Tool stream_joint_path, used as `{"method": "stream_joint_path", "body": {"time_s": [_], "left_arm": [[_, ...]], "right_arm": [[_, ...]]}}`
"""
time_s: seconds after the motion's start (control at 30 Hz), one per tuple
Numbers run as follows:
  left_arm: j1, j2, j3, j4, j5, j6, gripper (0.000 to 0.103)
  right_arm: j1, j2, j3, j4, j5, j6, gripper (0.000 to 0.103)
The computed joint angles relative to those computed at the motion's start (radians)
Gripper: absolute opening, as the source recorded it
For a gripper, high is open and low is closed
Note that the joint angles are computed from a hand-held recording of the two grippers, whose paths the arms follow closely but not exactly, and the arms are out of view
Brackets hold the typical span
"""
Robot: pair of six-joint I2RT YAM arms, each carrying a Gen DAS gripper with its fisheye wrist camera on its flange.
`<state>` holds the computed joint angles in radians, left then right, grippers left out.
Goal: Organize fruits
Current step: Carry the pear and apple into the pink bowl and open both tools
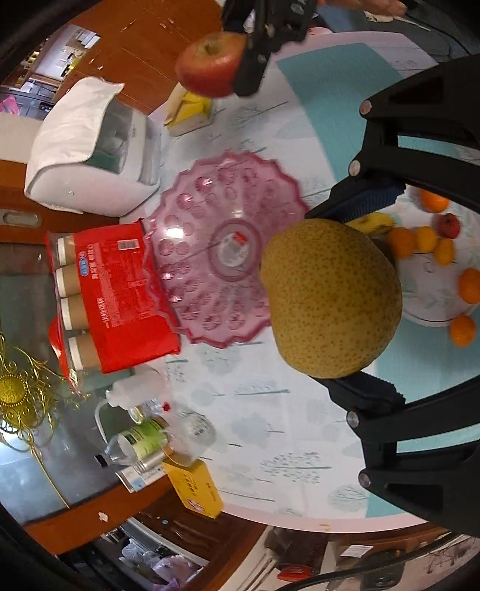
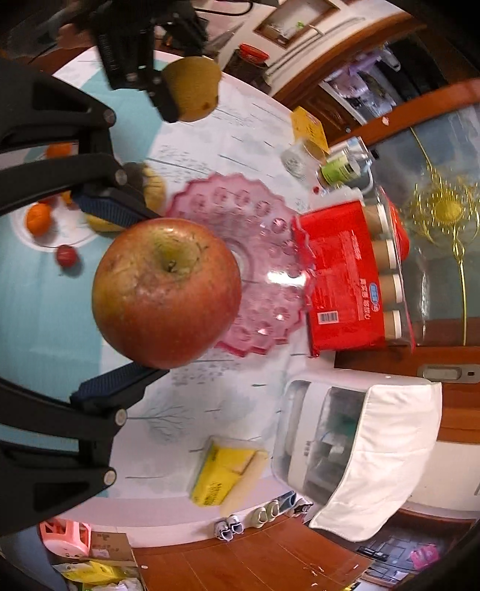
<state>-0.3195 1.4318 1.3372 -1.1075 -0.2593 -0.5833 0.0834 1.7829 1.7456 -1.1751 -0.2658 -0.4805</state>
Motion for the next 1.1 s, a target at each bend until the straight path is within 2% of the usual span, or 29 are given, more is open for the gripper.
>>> {"method": "stream_joint_path", "body": {"time_s": [0.33, 0.5, 0.8, 1.0, 1.1], "left_arm": [[0.115, 0.248, 0.034, 0.232, 0.023, 0.109, 0.071], [0.155, 0.383, 0.048, 0.31, 0.071, 0.139, 0.071], [0.185, 0.496, 0.057, 0.37, 0.122, 0.193, 0.071], [0.185, 0.508, 0.04, 0.386, 0.139, 0.214, 0.072], [0.182, 0.494, 0.028, 0.383, 0.16, 0.209, 0.072]], "right_arm": [[0.165, 0.198, -0.107, 0.255, 0.14, 0.132, 0.069], [0.19, 0.299, -0.107, 0.32, 0.165, 0.166, 0.069], [0.229, 0.363, -0.122, 0.376, 0.182, 0.149, 0.069], [0.26, 0.305, -0.221, 0.427, 0.229, 0.099, 0.07], [0.254, 0.292, -0.227, 0.392, 0.21, 0.086, 0.07]]}}
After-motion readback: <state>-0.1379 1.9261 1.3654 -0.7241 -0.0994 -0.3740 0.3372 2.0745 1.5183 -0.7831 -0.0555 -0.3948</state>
